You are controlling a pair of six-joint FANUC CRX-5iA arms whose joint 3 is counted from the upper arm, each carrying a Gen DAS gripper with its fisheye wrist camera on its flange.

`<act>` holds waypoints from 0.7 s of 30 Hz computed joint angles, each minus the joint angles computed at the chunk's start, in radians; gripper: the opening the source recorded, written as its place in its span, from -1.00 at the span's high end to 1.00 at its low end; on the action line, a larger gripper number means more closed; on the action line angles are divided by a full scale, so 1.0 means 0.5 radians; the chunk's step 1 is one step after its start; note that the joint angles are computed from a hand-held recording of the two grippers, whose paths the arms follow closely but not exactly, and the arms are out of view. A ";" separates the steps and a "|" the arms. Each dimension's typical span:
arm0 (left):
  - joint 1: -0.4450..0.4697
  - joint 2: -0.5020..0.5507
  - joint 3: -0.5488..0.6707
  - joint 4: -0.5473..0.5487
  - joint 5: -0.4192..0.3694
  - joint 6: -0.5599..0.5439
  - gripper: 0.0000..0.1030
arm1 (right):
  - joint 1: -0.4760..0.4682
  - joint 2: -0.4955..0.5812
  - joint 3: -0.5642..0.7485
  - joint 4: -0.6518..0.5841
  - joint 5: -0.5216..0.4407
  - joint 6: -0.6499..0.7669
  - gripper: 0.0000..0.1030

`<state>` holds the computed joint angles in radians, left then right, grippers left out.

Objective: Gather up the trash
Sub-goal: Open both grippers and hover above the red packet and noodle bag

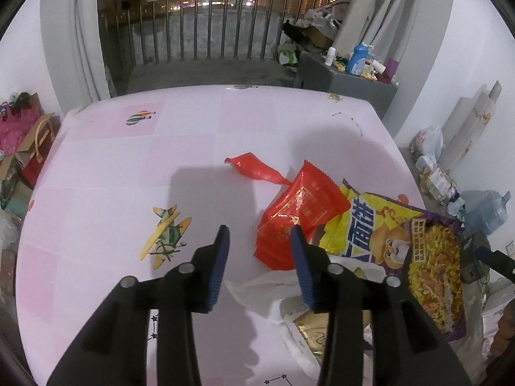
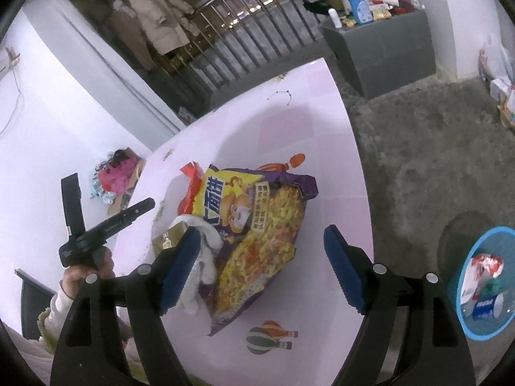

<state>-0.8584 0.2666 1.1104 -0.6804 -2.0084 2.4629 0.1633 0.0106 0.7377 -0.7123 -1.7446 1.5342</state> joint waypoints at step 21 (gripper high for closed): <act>-0.043 0.087 0.140 -0.132 -0.086 -0.136 -0.07 | -0.003 0.011 0.009 0.020 -0.004 0.014 -0.47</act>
